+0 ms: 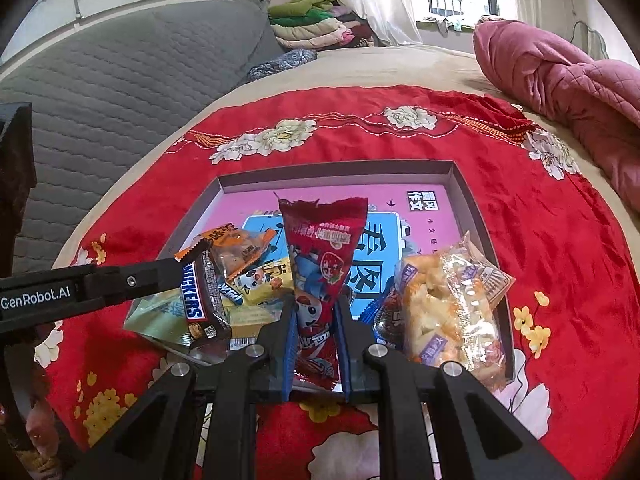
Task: Organize snacks
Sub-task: 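Carry the red pack over the tray with right tool while left carries the Snickers bar, then open the right tool to drop the red pack in the tray while left releases Snickers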
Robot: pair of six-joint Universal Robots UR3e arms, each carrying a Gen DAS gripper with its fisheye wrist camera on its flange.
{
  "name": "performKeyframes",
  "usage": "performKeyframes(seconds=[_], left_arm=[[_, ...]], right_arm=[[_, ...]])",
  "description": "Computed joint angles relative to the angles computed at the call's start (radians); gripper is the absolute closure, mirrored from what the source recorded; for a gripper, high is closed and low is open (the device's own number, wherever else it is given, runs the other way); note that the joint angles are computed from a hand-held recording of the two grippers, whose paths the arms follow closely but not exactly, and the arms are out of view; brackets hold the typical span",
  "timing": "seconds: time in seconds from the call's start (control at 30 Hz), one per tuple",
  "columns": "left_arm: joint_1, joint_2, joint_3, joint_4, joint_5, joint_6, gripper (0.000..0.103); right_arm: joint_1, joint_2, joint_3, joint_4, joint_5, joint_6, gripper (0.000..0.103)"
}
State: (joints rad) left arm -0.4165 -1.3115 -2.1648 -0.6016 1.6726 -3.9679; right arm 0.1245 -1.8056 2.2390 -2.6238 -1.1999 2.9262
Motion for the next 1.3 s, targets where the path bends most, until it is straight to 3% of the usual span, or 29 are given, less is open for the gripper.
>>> performKeyframes(seconds=[0.47, 0.6, 0.77, 0.83, 0.87, 1.3], left_arm=[[-0.022, -0.001, 0.031, -0.052, 0.016, -0.001, 0.071], [-0.026, 0.003, 0.033, -0.054, 0.02, -0.002, 0.067], [-0.029, 0.007, 0.037, -0.062, 0.022, -0.002, 0.059], [-0.031, 0.006, 0.041, -0.069, 0.023, -0.001, 0.056], [-0.035, 0.006, 0.044, -0.072, 0.027, -0.002, 0.055], [-0.081, 0.013, 0.091, -0.134, 0.082, -0.012, 0.047]], right_arm=[[0.007, -0.011, -0.006, -0.003, -0.01, 0.017, 0.084], [0.002, -0.02, -0.006, -0.009, -0.008, 0.022, 0.074], [0.0, -0.021, -0.01, -0.002, -0.008, 0.021, 0.071], [0.003, -0.021, -0.011, -0.003, -0.013, 0.027, 0.056], [0.003, -0.022, -0.011, -0.003, -0.012, 0.031, 0.054], [-0.014, -0.087, 0.004, 0.004, -0.002, 0.03, 0.048]])
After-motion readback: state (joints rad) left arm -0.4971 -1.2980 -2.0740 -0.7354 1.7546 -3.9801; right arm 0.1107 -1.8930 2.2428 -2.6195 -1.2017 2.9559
